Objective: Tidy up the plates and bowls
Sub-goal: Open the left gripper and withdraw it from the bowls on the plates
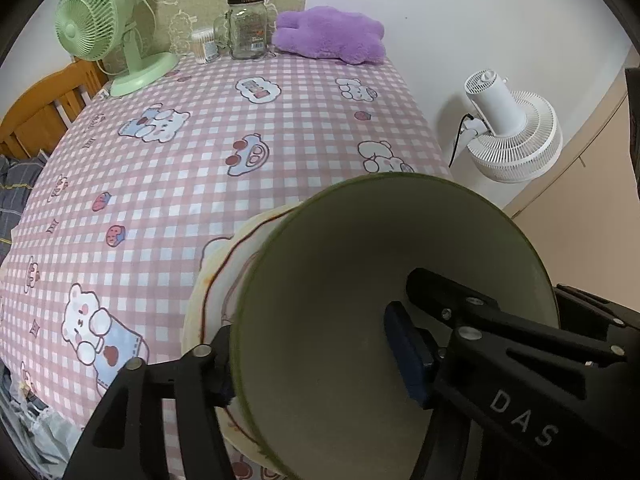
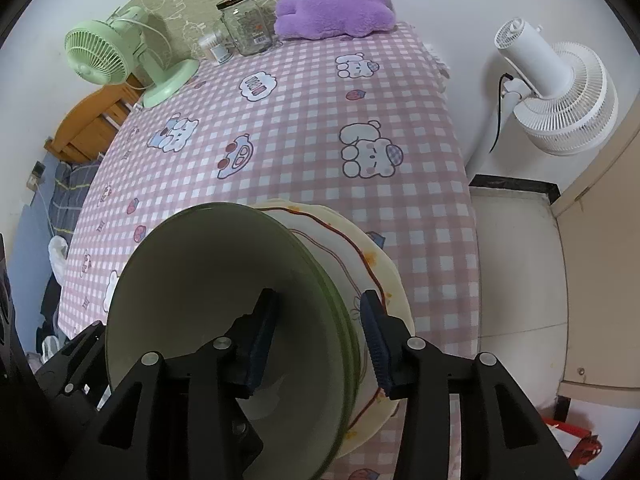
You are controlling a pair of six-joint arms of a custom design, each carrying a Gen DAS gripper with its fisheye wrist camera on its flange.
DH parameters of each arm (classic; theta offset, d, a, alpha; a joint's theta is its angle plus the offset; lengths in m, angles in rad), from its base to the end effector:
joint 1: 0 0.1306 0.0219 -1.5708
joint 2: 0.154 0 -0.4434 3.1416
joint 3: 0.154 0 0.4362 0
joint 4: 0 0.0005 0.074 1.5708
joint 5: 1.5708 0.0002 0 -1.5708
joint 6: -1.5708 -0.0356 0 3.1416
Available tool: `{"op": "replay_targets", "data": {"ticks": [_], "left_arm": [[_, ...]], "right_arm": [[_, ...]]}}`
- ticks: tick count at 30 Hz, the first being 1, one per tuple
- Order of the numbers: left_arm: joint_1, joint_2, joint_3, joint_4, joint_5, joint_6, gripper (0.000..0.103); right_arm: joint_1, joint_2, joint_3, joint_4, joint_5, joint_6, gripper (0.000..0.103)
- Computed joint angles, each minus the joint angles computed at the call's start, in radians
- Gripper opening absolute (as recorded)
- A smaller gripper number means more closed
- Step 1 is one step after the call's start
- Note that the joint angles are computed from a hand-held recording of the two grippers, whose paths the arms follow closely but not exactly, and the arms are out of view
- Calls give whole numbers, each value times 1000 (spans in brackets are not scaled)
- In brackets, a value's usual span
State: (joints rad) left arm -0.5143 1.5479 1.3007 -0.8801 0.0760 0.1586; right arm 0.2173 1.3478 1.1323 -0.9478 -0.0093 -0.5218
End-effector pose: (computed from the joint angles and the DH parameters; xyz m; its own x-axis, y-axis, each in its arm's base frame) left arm 0.4769 -0.2732 0.3645 -0.8585 0.3042 -0.4129 0.3882 0.9116 -0.1355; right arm 0.4499 0.0992 0.3790 -0.8865 0.3147 -0.3393 0.2569 0.9445 0.2049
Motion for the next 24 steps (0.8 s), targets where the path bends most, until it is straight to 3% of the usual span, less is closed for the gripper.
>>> {"op": "replay_targets", "data": {"ticks": [4,8,16,20,24], "left_arm": [[12,-29,-13,22,6,-11,80],[31,-69,-24,58,22,-54,82],[113,-128,-40,119,60,-170,87],[198,-146,-49,142,123,-249,87],[281,-153,-67,191,139,-307,87]], "right_arm": [[14,-22,0,8,43,-9,59],[47,-46,11,14,121,-36,66],[148,-51,72,3,326,-142,67],[216,-16,119,-7,415,-212,67],[289,36,170,-2,506,-255,68]]}}
